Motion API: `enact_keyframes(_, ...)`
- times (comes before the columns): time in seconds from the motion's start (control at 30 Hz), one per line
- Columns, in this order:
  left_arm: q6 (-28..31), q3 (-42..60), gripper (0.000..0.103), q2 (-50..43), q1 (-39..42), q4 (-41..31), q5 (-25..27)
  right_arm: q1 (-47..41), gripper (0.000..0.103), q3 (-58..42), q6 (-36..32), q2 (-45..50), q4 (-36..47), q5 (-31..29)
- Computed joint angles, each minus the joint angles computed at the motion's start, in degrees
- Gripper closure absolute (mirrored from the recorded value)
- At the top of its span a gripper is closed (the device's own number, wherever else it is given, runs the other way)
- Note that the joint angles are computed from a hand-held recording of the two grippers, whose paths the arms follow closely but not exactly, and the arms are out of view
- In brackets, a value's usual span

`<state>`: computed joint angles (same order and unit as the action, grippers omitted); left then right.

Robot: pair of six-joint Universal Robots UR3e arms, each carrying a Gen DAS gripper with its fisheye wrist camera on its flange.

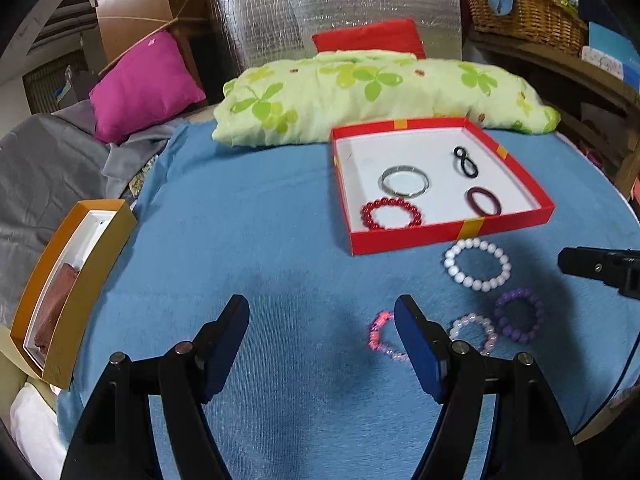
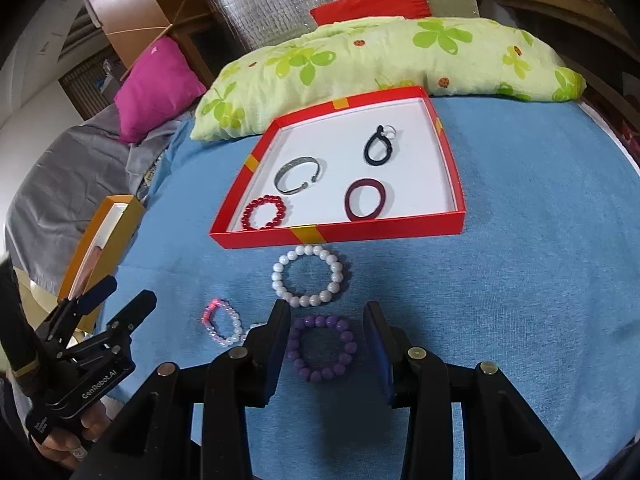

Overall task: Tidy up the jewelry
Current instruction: 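Withdraw both tools from the box toward the remaining bracelets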

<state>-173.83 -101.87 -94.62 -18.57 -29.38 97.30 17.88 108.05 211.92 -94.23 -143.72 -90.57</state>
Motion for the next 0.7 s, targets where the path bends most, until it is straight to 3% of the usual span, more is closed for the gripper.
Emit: enact_keyframes(0.7,0.59,1.84,0.027,-2.85,-0.36,-2.13,1.24,-0.49,0.062,-2.61,-1.12,4.72,1.50,2.24)
